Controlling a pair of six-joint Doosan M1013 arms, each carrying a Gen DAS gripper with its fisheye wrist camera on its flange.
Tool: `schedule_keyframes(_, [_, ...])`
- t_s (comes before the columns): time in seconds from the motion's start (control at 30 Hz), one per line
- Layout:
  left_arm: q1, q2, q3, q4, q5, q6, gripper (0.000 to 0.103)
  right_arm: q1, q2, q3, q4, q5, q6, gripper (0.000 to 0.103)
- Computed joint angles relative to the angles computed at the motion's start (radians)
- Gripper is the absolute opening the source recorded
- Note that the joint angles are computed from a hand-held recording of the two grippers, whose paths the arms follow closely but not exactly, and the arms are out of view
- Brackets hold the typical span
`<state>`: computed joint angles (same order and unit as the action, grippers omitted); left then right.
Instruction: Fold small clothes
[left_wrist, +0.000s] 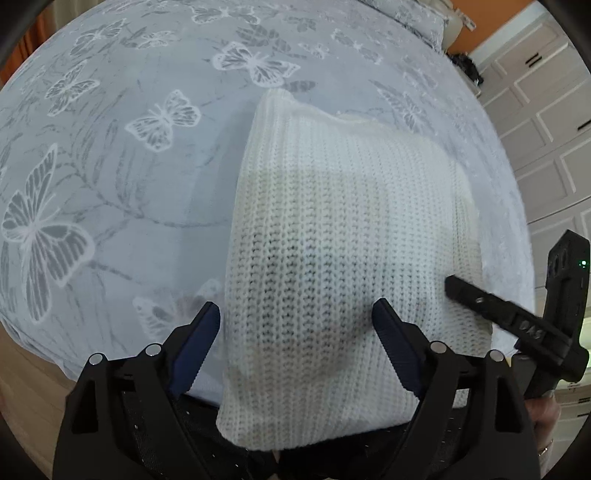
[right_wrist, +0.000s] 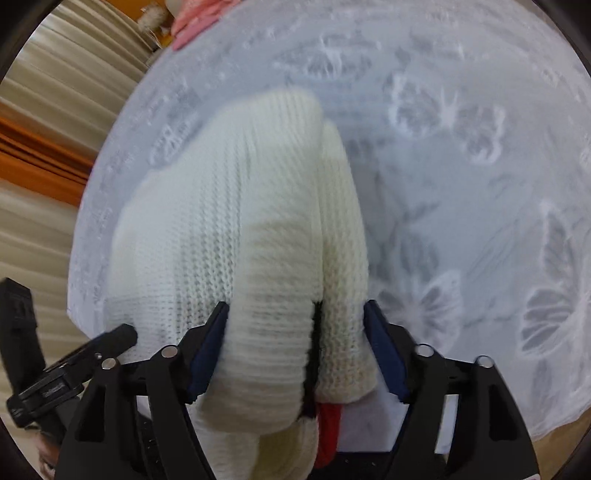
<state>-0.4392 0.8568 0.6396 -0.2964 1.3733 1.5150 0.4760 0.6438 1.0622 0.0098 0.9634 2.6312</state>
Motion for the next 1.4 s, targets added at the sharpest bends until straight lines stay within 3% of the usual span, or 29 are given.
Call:
schedule_keyframes(0.07, [-0.004,0.011,-0.019,0.008,0.02,0.004,0.073,0.012,-0.002,-0.017,-0.057,0.013,0.018,0.035])
schedule_keyframes(0.2, [-0.015,0.013,-0.036,0.043,0.026,0.028,0.07,0.019,-0.014,-0.007,-0.095,0.006,0.034,0.034])
schedule_keyframes(0.4, [-0.017,0.018,-0.04,0.05,0.028,0.04,0.071,0.013,-0.02,0.021,-0.069,-0.003,0.042,0.053])
schedule_keyframes(0.47, [-0.017,0.017,-0.036,0.051,0.025,0.044,0.071,0.01,-0.019,0.028,-0.05,-0.019,0.035,0.051])
schedule_keyframes(0.6, [-0.019,0.032,-0.06,0.051,0.043,0.062,0.065,0.008,-0.03,0.037,-0.043,-0.052,0.043,0.034])
schedule_keyframes(0.67, [-0.013,0.04,-0.081,0.029,0.053,0.054,0.053,0.016,-0.04,0.032,-0.078,-0.061,0.051,0.034])
schedule_keyframes(0.73, [0.0,0.038,-0.084,-0.011,0.048,0.029,0.051,0.02,-0.03,0.019,-0.095,-0.028,0.037,0.038])
schedule_keyframes(0.8, [0.004,0.049,-0.094,-0.018,0.055,0.008,0.053,0.013,-0.006,0.002,-0.07,0.034,0.011,0.051])
schedule_keyframes(0.83, [0.002,0.056,-0.098,-0.008,0.064,0.003,0.059,0.013,-0.006,0.009,-0.076,0.035,0.026,0.06])
schedule_keyframes(0.93, [-0.006,0.048,-0.075,0.025,0.044,0.029,0.067,0.022,-0.04,0.04,-0.132,-0.002,0.128,0.058])
schedule_keyframes(1.0, [-0.014,0.015,-0.038,0.061,-0.003,0.049,0.072,0.059,-0.048,0.005,-0.294,0.069,0.176,0.052])
schedule_keyframes(1.03, [-0.016,-0.003,-0.012,0.081,-0.038,0.057,0.073,0.07,-0.05,-0.005,-0.33,0.08,0.173,0.047])
schedule_keyframes(1.1, [-0.02,-0.038,0.039,0.11,-0.105,0.08,0.077,0.084,-0.052,-0.025,-0.35,0.079,0.131,0.046])
schedule_keyframes(1.17, [-0.019,-0.034,0.033,0.116,-0.09,0.072,0.084,0.081,-0.037,-0.045,-0.321,0.097,0.081,0.048])
schedule_keyframes(1.23, [-0.001,-0.002,-0.011,0.019,-0.025,0.038,0.085,0.062,-0.025,-0.04,-0.271,0.119,0.075,0.061])
schedule_keyframes(1.3, [0.023,0.037,-0.057,-0.104,0.032,-0.018,0.087,0.035,-0.023,-0.016,-0.184,0.077,0.088,0.061])
schedule_keyframes(1.4, [0.024,0.078,-0.114,-0.091,0.069,-0.084,0.089,0.01,-0.02,0.016,-0.092,0.005,0.082,0.07])
